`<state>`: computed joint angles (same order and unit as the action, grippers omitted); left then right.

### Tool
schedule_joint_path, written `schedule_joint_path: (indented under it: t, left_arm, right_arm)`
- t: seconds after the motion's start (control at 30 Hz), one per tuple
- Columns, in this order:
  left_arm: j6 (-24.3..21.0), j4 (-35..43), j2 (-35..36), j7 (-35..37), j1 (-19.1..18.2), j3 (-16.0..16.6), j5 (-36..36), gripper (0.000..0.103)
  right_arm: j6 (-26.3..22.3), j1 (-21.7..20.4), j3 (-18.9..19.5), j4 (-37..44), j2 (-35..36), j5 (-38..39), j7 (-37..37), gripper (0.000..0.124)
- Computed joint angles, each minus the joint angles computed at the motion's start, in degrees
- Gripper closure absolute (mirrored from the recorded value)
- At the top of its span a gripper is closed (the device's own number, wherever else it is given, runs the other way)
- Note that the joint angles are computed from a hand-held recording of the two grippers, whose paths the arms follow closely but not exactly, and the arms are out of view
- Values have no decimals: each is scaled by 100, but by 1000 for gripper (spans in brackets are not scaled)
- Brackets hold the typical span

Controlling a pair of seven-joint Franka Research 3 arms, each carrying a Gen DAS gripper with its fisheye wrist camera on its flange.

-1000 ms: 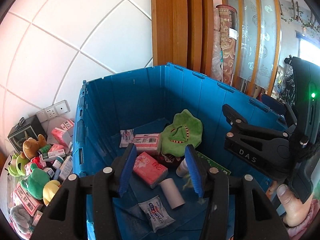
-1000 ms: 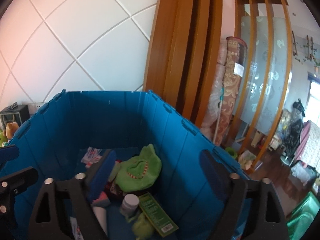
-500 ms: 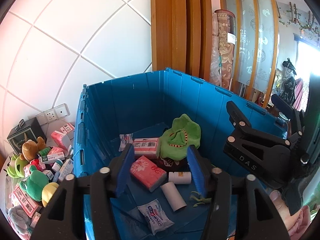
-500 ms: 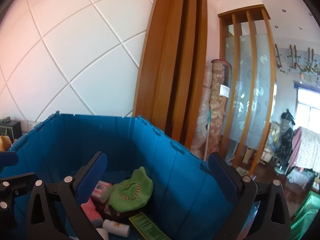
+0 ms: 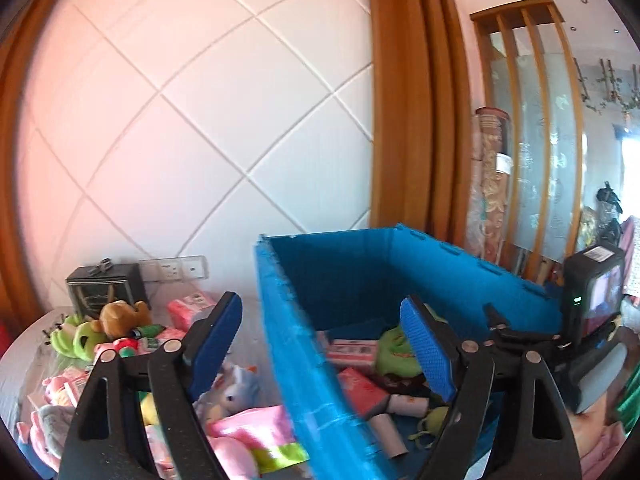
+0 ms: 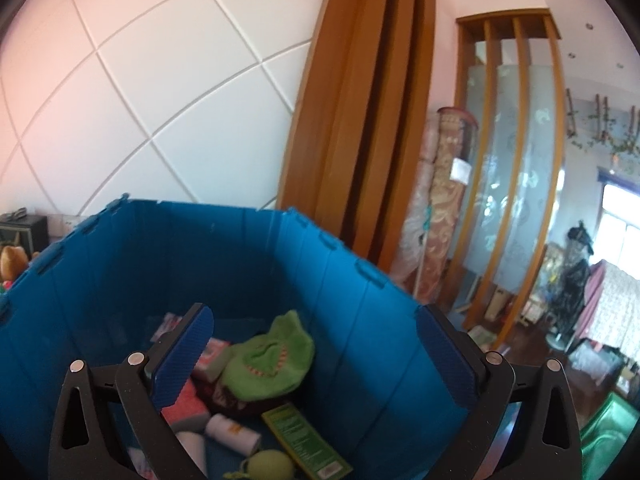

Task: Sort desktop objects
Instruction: 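Move both tools back toward the pile on the bed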

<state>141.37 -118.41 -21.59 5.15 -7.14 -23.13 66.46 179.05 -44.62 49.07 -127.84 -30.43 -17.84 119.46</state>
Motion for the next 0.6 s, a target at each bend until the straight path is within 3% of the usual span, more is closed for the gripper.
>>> schedule_joint_path:
  t: [0.23, 0.43, 0.6]
  left_arm:
    - [-420, -1267, -1244, 173, 135, 285, -716, 21]
    - [-1036, -2496, -2387, 677, 202, 525, -1588, 21]
    - [-1503, -3471, -3333, 874, 229, 750, -2285, 21]
  right_arm:
    - [34, 71, 105, -161, -772, 93, 174, 21]
    - [969, 1011, -258, -451, -866, 734, 12, 21]
    - [1583, 1414, -23, -346, -720, 1169, -159, 21]
